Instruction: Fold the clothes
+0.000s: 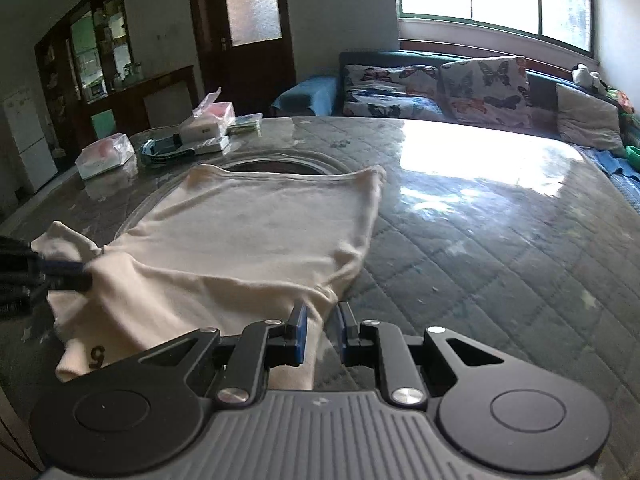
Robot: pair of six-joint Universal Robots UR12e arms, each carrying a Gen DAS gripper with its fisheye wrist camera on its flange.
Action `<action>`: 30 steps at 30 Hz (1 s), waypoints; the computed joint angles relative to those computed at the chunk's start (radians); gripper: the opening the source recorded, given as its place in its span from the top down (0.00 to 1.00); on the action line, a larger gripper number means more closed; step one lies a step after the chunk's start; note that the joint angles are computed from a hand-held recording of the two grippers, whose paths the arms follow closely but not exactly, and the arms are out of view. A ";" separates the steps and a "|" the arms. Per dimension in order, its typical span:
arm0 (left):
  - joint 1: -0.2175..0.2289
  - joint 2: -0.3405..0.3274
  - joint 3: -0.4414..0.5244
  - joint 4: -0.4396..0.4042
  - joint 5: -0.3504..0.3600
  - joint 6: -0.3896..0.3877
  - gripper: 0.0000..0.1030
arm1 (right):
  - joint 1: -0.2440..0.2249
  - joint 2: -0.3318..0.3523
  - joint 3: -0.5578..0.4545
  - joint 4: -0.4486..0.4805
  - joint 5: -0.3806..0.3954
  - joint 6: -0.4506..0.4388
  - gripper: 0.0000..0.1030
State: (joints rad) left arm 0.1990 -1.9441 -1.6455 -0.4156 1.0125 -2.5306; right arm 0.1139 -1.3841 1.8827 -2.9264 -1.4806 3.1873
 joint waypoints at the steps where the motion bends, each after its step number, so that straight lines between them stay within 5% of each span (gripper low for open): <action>1: 0.002 0.001 -0.003 0.005 0.007 0.001 0.84 | 0.002 0.007 -0.007 -0.002 0.001 -0.004 0.86; 5: 0.013 0.008 -0.011 0.018 0.031 -0.026 0.84 | 0.013 0.035 -0.029 0.001 -0.005 -0.029 0.86; 14: 0.007 0.000 -0.004 0.008 -0.055 -0.012 0.84 | 0.030 0.049 -0.050 0.021 -0.037 -0.042 0.86; 21: 0.012 -0.014 0.006 -0.036 -0.032 -0.037 0.84 | 0.055 0.062 -0.087 0.059 0.011 -0.089 0.86; 26: 0.048 -0.010 -0.003 0.034 -0.014 -0.126 0.81 | 0.086 0.094 -0.136 0.099 0.064 -0.134 0.86; 30: 0.069 -0.017 -0.001 0.100 0.079 -0.231 0.70 | 0.114 0.126 -0.177 0.124 0.110 -0.173 0.86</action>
State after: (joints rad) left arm 0.2675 -1.9611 -1.6468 -0.3156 1.0916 -2.7619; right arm 0.2274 -1.2586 1.7054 -2.8024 -1.3709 3.0146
